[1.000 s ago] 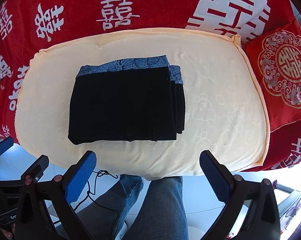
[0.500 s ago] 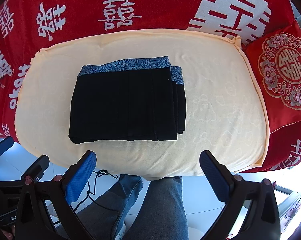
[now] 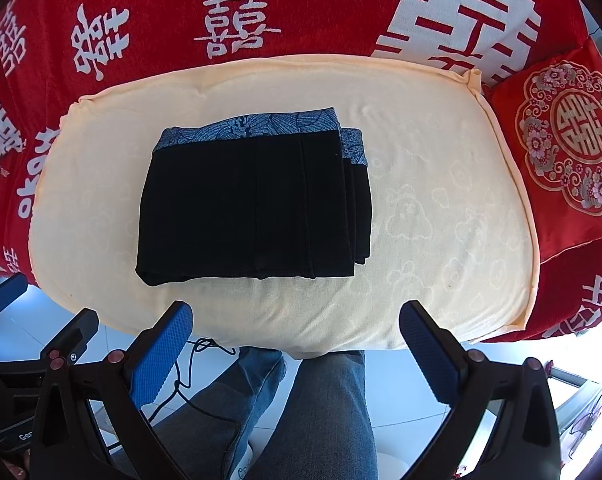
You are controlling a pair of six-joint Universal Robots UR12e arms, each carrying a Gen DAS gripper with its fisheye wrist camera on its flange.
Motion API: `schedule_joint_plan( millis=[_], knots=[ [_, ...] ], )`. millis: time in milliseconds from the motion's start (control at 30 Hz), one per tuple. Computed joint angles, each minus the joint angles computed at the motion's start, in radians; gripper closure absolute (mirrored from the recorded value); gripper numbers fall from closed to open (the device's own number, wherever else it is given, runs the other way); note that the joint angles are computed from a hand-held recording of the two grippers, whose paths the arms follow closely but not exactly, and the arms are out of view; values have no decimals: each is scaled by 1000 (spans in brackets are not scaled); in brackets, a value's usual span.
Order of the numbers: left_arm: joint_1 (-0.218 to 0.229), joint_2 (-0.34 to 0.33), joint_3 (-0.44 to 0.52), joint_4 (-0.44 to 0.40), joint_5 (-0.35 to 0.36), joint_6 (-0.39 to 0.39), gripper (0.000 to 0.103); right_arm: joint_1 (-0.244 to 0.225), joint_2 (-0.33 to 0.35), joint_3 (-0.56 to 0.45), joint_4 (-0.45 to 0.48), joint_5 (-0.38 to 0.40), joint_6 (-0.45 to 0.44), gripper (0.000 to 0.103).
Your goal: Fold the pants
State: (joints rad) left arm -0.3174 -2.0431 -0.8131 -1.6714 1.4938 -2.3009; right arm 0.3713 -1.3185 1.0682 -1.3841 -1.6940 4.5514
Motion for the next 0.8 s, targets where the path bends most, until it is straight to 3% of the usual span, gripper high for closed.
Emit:
schedule_joint_plan(
  millis=[800],
  knots=[
    [0, -6, 8, -15, -10, -40, 0, 1, 0, 5, -4, 3, 3, 0]
  ],
)
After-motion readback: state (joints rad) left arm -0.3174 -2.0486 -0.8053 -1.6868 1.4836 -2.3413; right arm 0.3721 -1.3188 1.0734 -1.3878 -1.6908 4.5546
